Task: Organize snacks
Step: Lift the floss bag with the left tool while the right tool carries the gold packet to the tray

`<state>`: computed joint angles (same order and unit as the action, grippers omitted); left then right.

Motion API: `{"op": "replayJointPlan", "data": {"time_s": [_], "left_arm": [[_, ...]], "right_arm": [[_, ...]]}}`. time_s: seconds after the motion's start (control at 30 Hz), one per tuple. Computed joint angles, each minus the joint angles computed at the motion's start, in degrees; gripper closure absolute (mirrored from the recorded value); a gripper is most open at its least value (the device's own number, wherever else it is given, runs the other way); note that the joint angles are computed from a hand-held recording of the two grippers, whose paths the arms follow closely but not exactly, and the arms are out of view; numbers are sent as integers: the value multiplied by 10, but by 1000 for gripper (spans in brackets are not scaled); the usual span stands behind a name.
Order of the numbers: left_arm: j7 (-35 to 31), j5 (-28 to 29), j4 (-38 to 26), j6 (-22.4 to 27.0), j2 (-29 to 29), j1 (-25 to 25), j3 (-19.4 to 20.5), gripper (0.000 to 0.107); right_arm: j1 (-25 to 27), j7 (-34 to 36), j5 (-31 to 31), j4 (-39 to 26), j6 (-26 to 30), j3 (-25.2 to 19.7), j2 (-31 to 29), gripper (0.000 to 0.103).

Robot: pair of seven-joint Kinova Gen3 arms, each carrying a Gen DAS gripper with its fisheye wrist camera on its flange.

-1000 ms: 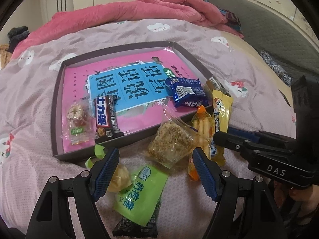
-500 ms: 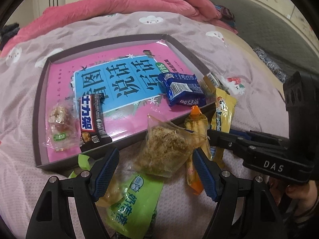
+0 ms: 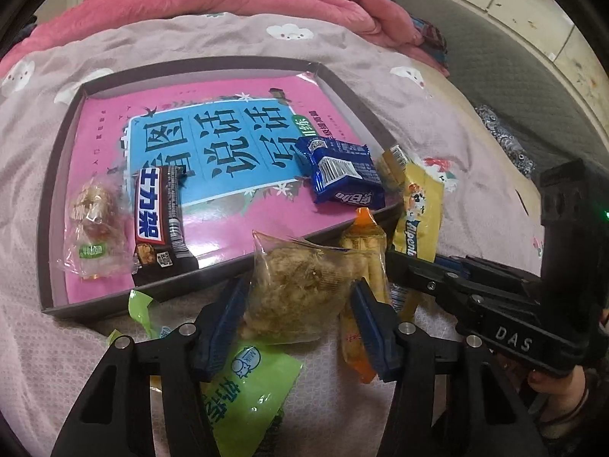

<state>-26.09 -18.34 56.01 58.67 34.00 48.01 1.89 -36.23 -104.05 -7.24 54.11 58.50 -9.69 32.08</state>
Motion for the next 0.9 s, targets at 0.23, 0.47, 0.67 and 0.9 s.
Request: {"op": "replayJointPlan", "data": {"time_s": [0.23, 0.47, 0.67, 0.9], "left_arm": [[10, 0, 19, -18, -10, -1, 0, 60], [33, -17, 36, -28, -25, 6, -6, 62], [54, -37, 40, -22, -35, 15, -7, 62], [99, -78, 52, -12, -53, 33, -15, 62]], "right_arm": [[-17, 13, 28, 7, -14, 6, -11, 87], [-23, 12, 48, 32, -39, 11, -30, 87], [-8, 14, 36, 51, -65, 2, -43, 87], [-4, 14, 36, 70, -91, 1, -59, 87]]}}
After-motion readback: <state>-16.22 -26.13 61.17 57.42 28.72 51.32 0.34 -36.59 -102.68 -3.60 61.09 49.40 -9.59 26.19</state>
